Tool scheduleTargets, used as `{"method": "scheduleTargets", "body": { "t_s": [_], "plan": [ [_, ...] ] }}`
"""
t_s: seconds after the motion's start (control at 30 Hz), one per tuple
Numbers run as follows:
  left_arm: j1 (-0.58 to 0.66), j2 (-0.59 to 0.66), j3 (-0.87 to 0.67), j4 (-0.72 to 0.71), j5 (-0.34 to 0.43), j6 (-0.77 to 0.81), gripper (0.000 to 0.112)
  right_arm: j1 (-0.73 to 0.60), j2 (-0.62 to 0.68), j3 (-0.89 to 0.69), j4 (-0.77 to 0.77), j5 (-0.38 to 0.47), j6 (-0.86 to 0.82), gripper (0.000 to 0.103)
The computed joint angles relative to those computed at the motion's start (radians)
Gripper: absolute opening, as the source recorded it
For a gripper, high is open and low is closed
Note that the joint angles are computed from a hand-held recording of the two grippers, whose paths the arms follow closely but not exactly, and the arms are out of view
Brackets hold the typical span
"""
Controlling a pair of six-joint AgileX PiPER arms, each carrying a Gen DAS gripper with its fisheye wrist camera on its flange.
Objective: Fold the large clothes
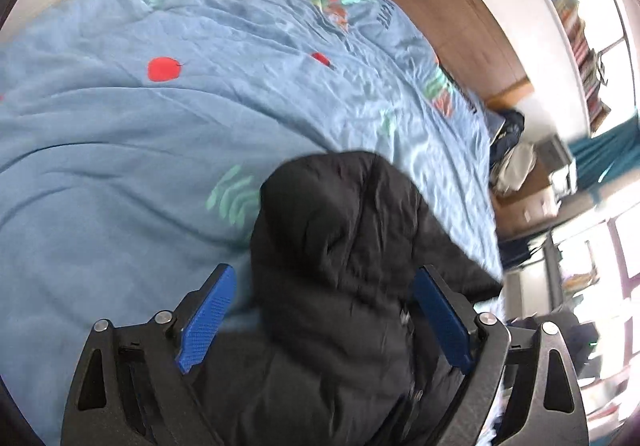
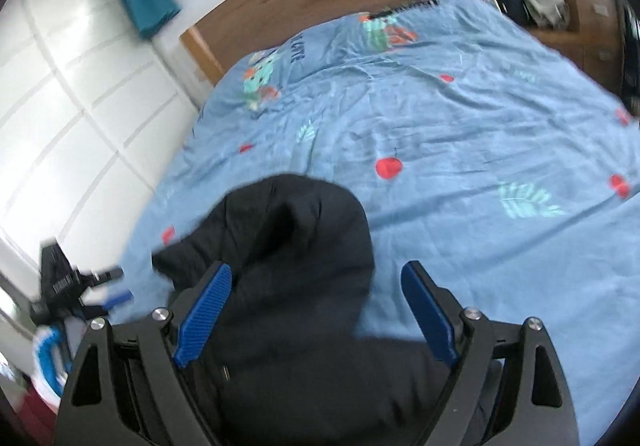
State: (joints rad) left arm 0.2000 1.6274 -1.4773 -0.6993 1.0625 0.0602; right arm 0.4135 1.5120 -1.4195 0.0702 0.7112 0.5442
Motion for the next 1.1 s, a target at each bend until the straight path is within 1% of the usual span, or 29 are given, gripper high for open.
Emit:
{"method": "scheduleTargets", "body": {
  "t_s": [0.07,0.13,0.17,0.23,0.3,0.43,0.53,0.57,0.63,0.7,0.8,0.87,0.93,0.97,1.0,1.03,1.1],
  "plan": [
    [-0.020,0.073,-0.076,0.039,-0.002,-0.038,0.092,-0.047,0.078,-0.054,0.102,-0.021,-0.045,0.087],
    [-0.026,0.125,-0.121,0.033,-0.002,-0.035,0.092,-0.079,0.151,-0.113,0.173,-0.029,-0.071,0.087],
    [-0.029,0.154,-0.150,0.034,0.007,-0.034,0.092,-0.084,0.183,-0.141,0.177,-0.037,-0.064,0.087],
    [-0.043,0.203,-0.194,0.054,-0.003,-0.045,0.092,-0.098,0.243,-0.200,0.187,-0.040,-0.074,0.087],
    [-0.043,0.244,-0.226,0.050,-0.009,-0.050,0.092,-0.114,0.305,-0.266,0.226,-0.017,-0.108,0.087],
    [-0.033,0.320,-0.297,0.037,-0.003,-0.063,0.092,-0.117,0.399,-0.370,0.205,0.018,-0.102,0.087],
    [-0.027,0.369,-0.336,0.013,0.027,-0.052,0.092,-0.116,0.469,-0.448,0.208,0.064,-0.120,0.087],
    [-0.030,0.383,-0.347,0.026,0.037,-0.065,0.092,-0.114,0.485,-0.457,0.211,0.064,-0.127,0.087],
    [-0.034,0.398,-0.343,0.034,0.033,-0.084,0.092,-0.113,0.507,-0.461,0.240,0.066,-0.157,0.087],
    [-0.030,0.411,-0.339,0.014,0.043,-0.076,0.092,-0.100,0.543,-0.496,0.212,0.093,-0.150,0.087],
    [-0.036,0.422,-0.355,0.033,0.053,-0.086,0.091,-0.092,0.575,-0.516,0.203,0.110,-0.140,0.087],
    [-0.041,0.417,-0.355,0.041,0.054,-0.079,0.081,-0.093,0.581,-0.517,0.199,0.113,-0.133,0.087],
    [-0.045,0.427,-0.373,0.037,0.081,-0.062,0.042,-0.090,0.593,-0.543,0.163,0.149,-0.099,0.086],
    [-0.052,0.437,-0.390,0.043,0.098,-0.063,0.037,-0.088,0.599,-0.559,0.149,0.171,-0.090,0.080],
    [-0.063,0.429,-0.391,0.064,0.103,-0.061,0.029,-0.085,0.610,-0.586,0.133,0.204,-0.088,0.063],
    [-0.071,0.422,-0.391,0.068,0.105,-0.051,0.021,-0.077,0.622,-0.620,0.103,0.246,-0.075,0.055],
    [-0.080,0.399,-0.372,0.069,0.099,-0.030,0.016,-0.065,0.630,-0.655,0.071,0.288,-0.071,0.032]
  ]
}}
